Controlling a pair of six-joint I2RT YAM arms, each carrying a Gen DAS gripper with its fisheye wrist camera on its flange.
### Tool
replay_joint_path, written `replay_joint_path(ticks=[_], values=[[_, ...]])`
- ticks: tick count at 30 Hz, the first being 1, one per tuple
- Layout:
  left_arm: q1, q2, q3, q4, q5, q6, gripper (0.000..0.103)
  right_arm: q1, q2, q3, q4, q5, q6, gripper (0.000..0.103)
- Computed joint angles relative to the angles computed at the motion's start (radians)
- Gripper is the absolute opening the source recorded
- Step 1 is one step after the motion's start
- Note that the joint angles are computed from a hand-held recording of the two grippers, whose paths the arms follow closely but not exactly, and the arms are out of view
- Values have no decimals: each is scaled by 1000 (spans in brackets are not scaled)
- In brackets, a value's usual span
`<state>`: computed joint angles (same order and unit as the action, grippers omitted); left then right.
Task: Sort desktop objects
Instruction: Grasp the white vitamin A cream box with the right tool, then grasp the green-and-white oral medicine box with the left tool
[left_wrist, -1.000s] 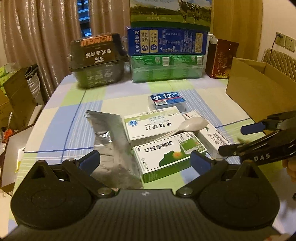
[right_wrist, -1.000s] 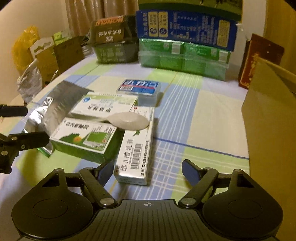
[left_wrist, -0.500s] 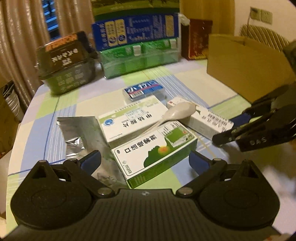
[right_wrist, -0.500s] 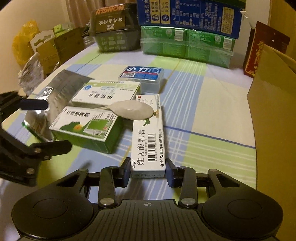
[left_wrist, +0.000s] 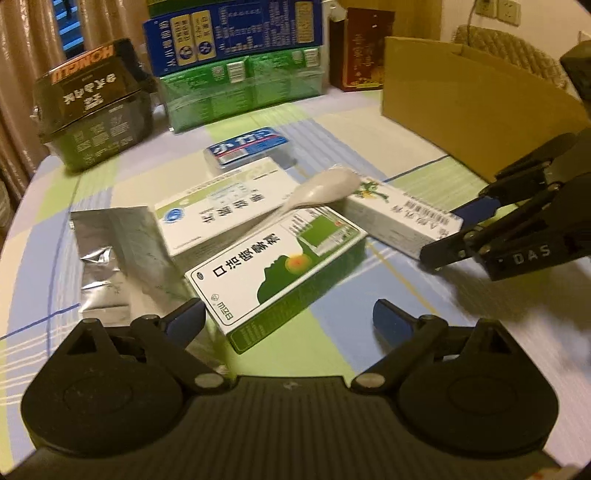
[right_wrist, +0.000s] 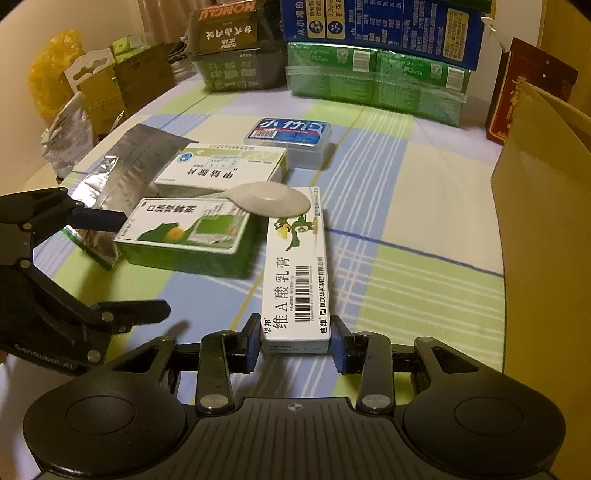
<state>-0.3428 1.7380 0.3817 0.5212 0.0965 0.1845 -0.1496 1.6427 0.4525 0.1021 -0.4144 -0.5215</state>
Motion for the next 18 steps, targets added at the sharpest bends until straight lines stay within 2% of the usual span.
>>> replay_joint_path(ticks=[6, 11, 15, 18], values=[[-49, -67, -48, -32, 60, 27, 95, -48, -28, -12, -44, -8, -22, 35], [-47, -113, -84, 26, -4, 1, 93, -82, -61, -20, -65, -11, -5, 35], [-32, -10, -32, 125, -60, 18, 94, -69, -43, -15, -54, -1, -1, 35], [-9, 65, 21, 132, -14, 21, 94, -66, -33, -13, -43, 0, 5, 35]])
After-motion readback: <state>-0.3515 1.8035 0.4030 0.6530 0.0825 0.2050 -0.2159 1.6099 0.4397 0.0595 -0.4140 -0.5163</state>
